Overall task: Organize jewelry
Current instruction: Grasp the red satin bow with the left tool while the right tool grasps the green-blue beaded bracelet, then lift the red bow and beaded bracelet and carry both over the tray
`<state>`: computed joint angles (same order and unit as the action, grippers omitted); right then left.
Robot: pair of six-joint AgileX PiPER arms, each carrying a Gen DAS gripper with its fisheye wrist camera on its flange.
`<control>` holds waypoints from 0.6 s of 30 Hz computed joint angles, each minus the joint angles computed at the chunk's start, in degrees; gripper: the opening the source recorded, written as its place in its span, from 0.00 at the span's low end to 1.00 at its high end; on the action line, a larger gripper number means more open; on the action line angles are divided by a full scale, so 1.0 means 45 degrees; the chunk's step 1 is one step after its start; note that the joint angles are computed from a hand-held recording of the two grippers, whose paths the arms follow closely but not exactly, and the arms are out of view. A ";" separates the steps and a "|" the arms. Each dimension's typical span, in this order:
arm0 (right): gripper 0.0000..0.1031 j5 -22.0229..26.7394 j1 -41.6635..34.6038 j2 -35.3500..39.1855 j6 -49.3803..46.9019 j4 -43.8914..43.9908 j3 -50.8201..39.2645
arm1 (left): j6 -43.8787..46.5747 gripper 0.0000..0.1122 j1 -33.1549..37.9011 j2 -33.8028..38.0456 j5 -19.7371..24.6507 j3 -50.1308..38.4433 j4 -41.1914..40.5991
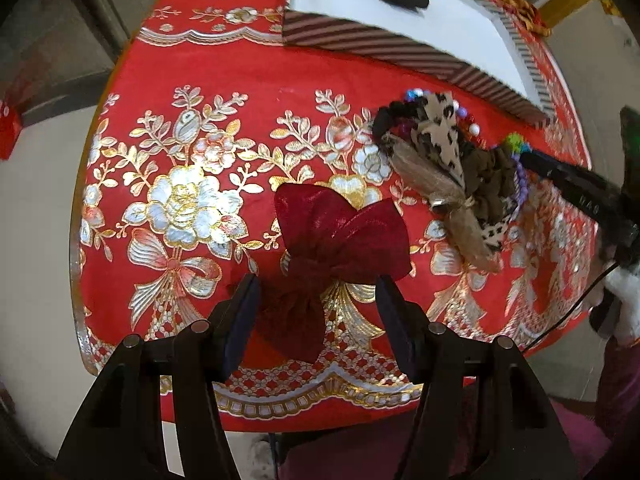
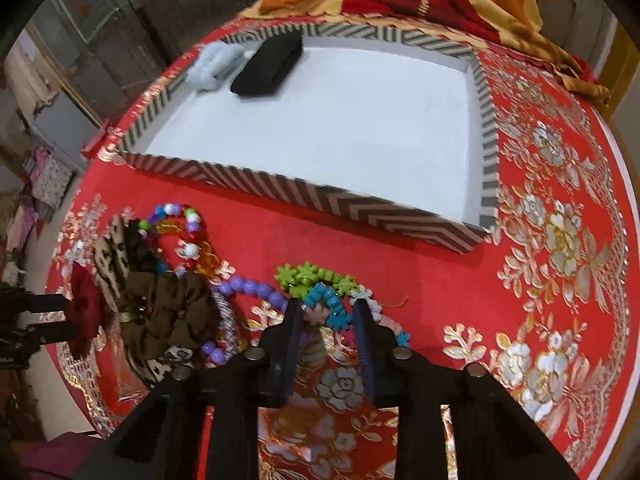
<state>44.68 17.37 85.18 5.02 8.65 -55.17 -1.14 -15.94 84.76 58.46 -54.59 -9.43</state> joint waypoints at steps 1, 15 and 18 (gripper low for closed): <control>0.23 -0.0072 -0.0005 0.0005 -0.0040 0.0065 0.0030 | -0.0131 0.53 -0.0090 0.0083 -0.0087 0.0048 0.0030; 0.02 0.0420 -0.1169 -0.1102 -0.1341 0.2077 0.0173 | 0.0651 0.17 0.0755 0.0237 -0.0529 0.0136 -0.0437; 0.02 0.0482 -0.1233 -0.1265 -0.1267 0.1828 0.0251 | 0.0787 0.17 0.0765 0.0133 -0.0506 0.0075 -0.0471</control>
